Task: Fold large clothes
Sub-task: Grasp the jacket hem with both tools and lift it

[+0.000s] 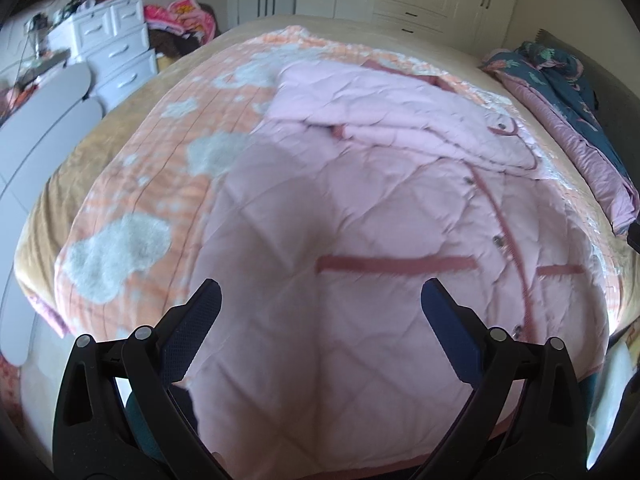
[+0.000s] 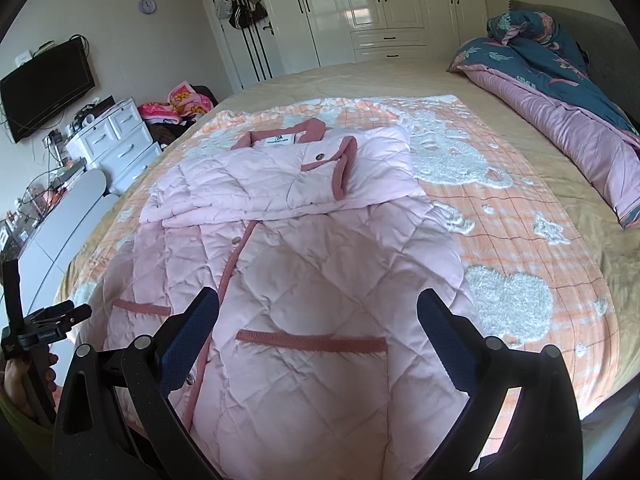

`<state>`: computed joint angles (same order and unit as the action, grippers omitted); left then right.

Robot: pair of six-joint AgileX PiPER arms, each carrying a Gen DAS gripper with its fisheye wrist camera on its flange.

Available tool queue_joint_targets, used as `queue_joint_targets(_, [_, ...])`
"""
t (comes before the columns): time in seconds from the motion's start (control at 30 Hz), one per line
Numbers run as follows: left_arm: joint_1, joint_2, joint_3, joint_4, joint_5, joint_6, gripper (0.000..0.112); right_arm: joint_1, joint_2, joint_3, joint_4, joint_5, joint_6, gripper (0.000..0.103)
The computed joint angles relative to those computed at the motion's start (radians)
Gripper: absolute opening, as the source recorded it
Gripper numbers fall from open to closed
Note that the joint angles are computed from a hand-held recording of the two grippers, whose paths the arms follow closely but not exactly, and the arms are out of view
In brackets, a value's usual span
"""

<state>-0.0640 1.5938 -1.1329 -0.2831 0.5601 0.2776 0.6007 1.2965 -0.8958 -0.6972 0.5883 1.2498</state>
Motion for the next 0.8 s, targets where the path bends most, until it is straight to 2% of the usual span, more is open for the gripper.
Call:
queue_joint_targets(0.3, [0.170,-0.035,0.097,-0.244,0.049,0.296,0.092,-0.001,0.008,0.034,0.025,-0.034,-0.008,0.099])
queue_joint_targets(0.4, [0.227,-0.045,0.119,-0.317,0.093,0.395,0.077,0.006,0.011,0.042,0.022,-0.032,-0.002,0.099])
queue_joint_targets(0.57, [0.286,-0.045,0.143,-0.359,0.145,0.467,0.052,0.012,0.005,0.066,0.022,-0.039,0.012,0.099])
queue_joint_targets(0.8, [0.329,-0.044,0.202,-0.390,0.195,0.532,0.050,0.025,-0.022,0.105,0.019,-0.012,0.027,0.099])
